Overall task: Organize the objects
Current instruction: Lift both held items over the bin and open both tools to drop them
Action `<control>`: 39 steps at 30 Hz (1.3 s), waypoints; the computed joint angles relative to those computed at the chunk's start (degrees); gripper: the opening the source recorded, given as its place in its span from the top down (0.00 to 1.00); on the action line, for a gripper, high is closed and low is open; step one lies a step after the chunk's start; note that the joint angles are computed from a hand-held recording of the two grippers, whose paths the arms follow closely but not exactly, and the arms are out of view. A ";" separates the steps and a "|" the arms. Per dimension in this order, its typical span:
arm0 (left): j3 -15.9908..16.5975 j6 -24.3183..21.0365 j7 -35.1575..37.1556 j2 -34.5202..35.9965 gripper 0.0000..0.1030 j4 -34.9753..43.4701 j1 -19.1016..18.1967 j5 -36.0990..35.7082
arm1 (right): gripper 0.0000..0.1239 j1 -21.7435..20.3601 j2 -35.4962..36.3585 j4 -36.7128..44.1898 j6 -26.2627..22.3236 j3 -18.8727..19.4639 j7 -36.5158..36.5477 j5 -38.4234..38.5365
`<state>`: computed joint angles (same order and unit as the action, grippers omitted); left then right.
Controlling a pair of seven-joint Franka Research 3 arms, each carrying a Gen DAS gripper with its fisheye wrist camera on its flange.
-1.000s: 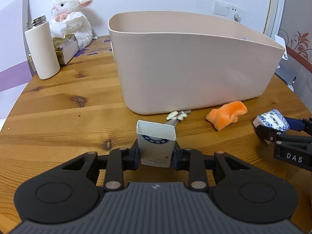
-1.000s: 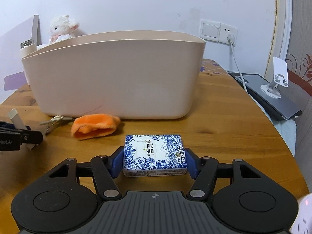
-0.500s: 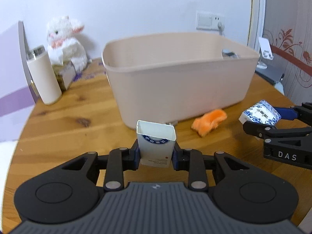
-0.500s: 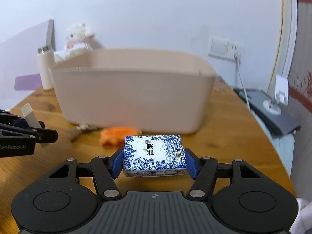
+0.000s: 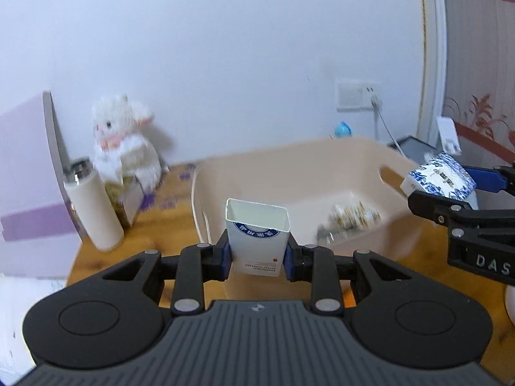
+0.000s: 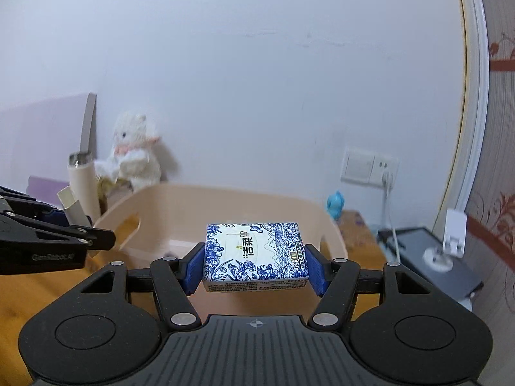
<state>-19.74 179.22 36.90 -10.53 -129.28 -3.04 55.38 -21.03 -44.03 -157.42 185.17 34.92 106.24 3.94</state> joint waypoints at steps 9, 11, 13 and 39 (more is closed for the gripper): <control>2.95 -10.16 3.88 12.07 0.68 14.56 -6.36 -3.44 | 0.52 -12.20 6.60 9.67 -0.29 7.92 2.52 -1.49; 3.83 -13.39 5.70 14.71 0.68 17.01 -8.04 -6.30 | 0.52 -15.07 7.79 11.37 -1.07 10.19 3.62 -2.32; 4.80 -16.82 6.56 17.45 0.68 19.65 -9.87 -7.77 | 0.52 -18.40 9.30 13.31 -2.34 12.94 5.08 -3.79; 8.54 -13.55 9.35 11.00 0.26 12.81 -12.38 -8.16 | 0.32 -11.94 11.09 15.23 -14.05 6.20 16.56 -19.55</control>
<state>-11.20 165.68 46.25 0.47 -116.47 -15.42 47.22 -32.97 -32.94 -142.20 171.12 41.12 122.80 -15.60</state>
